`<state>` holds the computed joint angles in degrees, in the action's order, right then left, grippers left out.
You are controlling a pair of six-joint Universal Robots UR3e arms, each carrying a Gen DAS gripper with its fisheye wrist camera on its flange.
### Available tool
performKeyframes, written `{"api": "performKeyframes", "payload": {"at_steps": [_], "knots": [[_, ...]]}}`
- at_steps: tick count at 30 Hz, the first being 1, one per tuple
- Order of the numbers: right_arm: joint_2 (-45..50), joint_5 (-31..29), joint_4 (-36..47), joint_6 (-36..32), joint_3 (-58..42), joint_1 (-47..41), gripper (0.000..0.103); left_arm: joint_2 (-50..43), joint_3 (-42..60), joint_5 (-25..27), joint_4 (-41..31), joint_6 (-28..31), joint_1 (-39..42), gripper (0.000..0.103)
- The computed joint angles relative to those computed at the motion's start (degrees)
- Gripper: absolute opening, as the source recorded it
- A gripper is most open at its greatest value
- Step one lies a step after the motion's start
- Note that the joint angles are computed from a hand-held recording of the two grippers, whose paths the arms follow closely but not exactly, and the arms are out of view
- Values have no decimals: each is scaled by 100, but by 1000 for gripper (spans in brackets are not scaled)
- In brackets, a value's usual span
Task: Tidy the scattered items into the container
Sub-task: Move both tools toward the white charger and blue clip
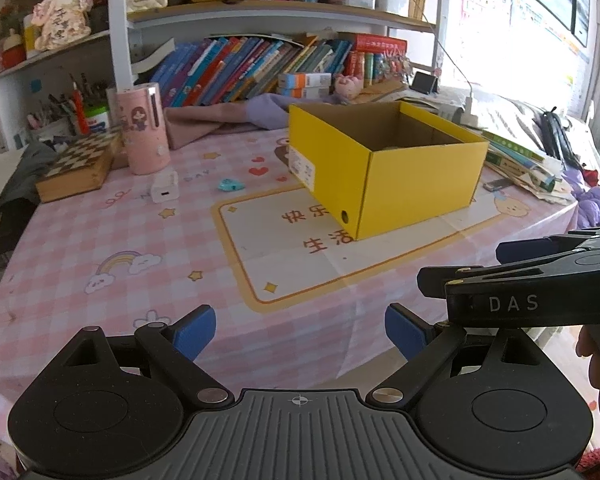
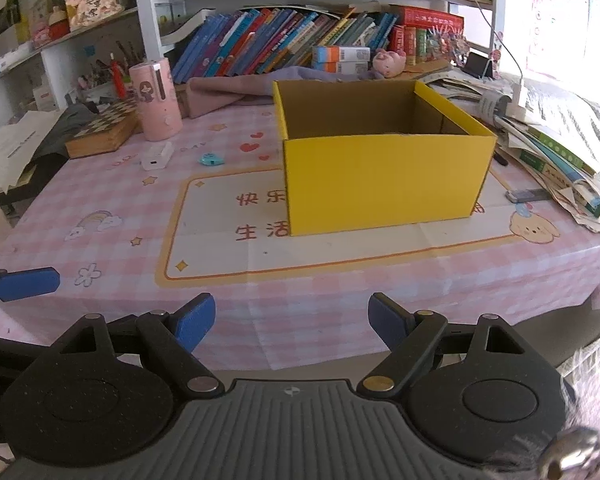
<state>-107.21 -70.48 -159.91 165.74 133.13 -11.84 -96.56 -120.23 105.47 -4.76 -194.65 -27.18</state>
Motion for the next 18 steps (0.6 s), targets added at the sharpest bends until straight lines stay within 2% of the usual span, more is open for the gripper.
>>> {"api": "performKeyframes", "payload": {"at_steps": [10, 18], "knots": [[644, -116, -374, 125, -483, 659, 83, 495, -408, 287, -31, -231, 272, 94], [1326, -219, -701, 154, -1035, 1140, 75, 562, -509, 415, 126, -130, 495, 94]]}}
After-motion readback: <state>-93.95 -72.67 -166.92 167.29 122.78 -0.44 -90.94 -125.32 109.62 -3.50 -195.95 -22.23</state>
